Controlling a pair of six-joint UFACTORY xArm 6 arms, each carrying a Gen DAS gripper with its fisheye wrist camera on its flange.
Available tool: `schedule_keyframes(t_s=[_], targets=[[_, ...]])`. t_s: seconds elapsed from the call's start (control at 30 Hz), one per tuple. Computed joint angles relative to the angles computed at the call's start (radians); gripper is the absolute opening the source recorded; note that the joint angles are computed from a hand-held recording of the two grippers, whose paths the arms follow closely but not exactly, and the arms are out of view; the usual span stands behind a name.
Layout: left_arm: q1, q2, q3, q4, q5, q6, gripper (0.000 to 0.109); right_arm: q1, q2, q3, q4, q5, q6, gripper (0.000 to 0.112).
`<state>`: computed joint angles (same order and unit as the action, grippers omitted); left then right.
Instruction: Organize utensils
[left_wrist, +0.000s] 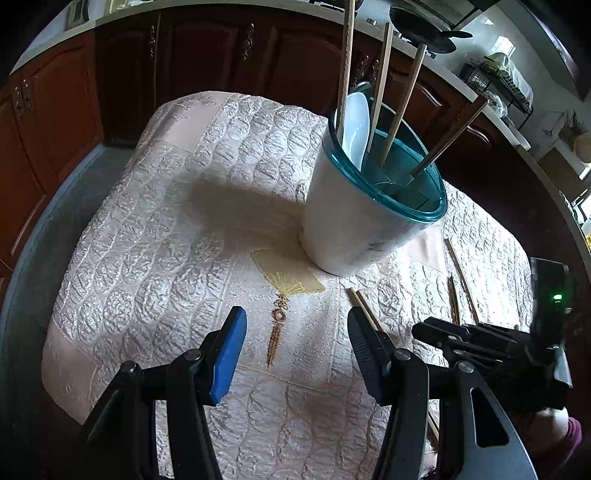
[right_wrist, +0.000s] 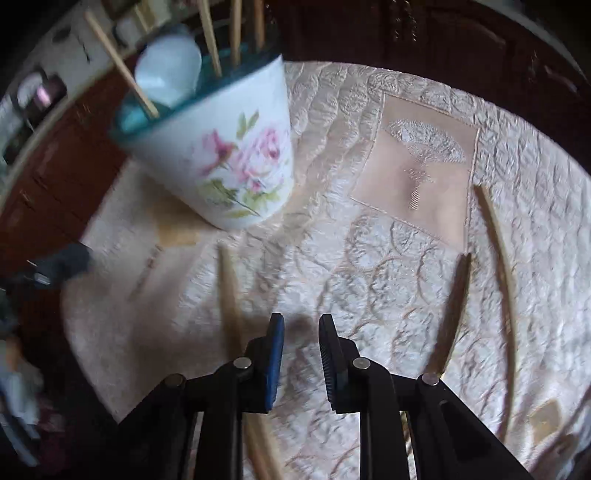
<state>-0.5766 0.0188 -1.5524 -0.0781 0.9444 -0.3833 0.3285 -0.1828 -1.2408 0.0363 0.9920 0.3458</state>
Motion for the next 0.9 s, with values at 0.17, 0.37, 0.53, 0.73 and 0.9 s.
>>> schedule_keyframes(t_s=[0.17,0.37,0.53,0.73,0.9], targets=[[-0.009,0.022,-0.019,-0.013,0.007,0.000,0.058,0.044,0.018,-0.020,0.045,0.034,-0.096,0.022],[-0.018,0.019,-0.027,-0.001,0.011,-0.005,0.058,0.047,0.036,-0.023,-0.017,0.035,-0.055,0.017],[-0.008,0.008,-0.013,-0.008,0.006,0.000,0.058,-0.013,-0.033,0.005,-0.170,0.072,0.038,0.017],[-0.020,0.022,-0.011,-0.035,0.002,0.013,0.058,-0.081,-0.084,0.037,-0.034,0.062,0.007,0.020],[-0.036,0.063,-0.043,-0.076,-0.006,0.041,0.058,-0.034,-0.086,0.040,-0.013,0.042,0.027,0.021]])
